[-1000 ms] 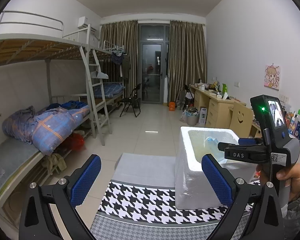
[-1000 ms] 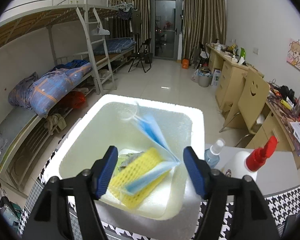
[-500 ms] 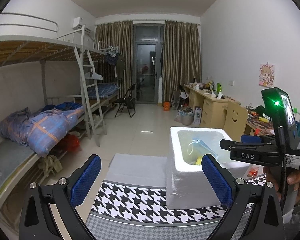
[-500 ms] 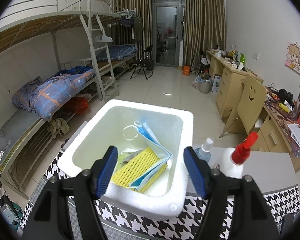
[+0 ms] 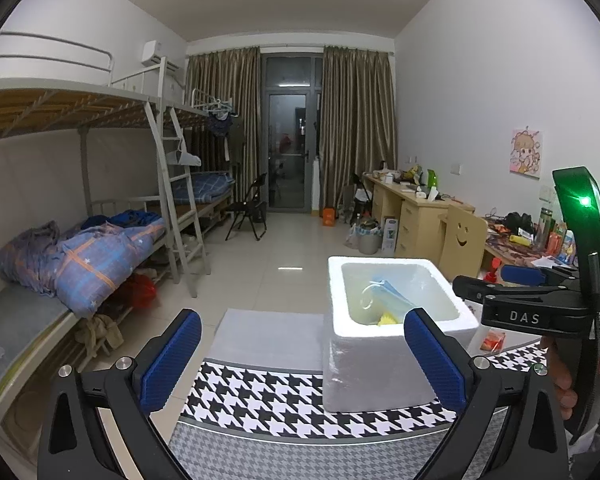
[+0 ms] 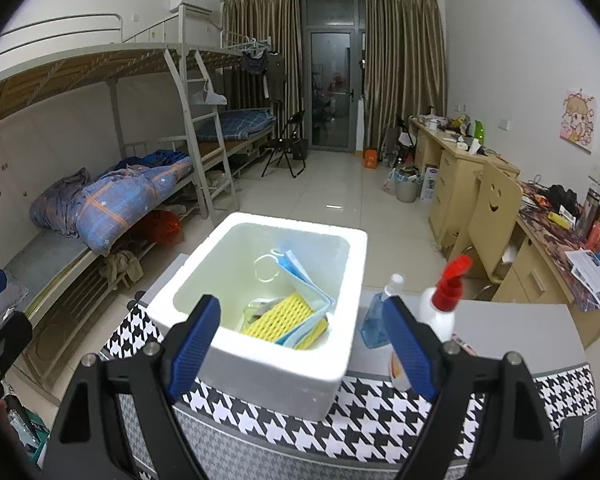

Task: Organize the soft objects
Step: 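Withdraw both tools from the foam box back toward the white tissues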

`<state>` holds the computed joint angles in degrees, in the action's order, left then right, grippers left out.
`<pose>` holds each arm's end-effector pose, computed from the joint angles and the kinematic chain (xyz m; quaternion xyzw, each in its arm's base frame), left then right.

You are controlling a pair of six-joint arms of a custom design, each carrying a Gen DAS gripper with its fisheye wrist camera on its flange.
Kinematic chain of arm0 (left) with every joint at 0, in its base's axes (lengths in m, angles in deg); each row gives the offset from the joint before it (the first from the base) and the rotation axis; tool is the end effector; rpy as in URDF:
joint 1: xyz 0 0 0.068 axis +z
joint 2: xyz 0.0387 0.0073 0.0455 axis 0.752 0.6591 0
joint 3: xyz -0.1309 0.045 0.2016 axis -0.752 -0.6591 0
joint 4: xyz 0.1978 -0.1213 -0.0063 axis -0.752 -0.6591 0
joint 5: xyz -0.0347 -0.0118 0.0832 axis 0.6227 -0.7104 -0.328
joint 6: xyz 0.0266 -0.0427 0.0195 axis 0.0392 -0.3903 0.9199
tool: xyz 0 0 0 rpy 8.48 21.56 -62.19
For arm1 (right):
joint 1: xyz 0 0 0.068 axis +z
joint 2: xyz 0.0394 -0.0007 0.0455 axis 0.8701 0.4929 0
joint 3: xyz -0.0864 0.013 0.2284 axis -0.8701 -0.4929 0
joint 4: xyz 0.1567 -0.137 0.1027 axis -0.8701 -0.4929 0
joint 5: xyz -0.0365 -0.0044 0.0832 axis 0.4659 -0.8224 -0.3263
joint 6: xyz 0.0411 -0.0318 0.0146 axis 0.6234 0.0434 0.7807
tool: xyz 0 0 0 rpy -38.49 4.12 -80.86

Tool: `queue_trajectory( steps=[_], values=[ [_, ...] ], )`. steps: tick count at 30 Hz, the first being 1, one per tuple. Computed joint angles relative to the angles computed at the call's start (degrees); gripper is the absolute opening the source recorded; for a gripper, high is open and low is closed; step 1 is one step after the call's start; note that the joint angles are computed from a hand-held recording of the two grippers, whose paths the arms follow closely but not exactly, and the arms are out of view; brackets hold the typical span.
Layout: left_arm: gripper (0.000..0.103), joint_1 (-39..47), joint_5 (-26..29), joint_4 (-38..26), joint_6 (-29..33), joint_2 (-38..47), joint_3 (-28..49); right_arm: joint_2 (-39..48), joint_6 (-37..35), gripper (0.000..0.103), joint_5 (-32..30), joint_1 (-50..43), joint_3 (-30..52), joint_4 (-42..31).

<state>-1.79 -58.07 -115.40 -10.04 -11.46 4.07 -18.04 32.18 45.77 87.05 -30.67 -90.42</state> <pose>0.1238 -0.1108 0.2923 0.0026 0.8196 -0.0165 0.5727 0.1860 0.0852 0.3134 -0.0982 0.8665 0.0568 0.4862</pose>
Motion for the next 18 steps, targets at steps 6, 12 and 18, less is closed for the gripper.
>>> queue_trajectory(
  steps=[6, 12, 18],
  values=[
    [0.102, -5.5, -4.4, -2.6, -2.0, 0.2, 1.7, -5.2, 0.1, 0.086, 1.8, 1.2, -1.0, -3.1],
    [0.102, -10.8, -7.7, -4.4, -4.1, 1.6, 3.1, -10.5, 0.5, 0.086, 2.6, 1.4, -1.8, -6.0],
    [0.102, -15.2, -10.5, -5.9, -5.9, 2.5, 4.4, -15.1, 0.6, 0.086, 4.2, 2.2, -2.1, -9.1]
  ],
)
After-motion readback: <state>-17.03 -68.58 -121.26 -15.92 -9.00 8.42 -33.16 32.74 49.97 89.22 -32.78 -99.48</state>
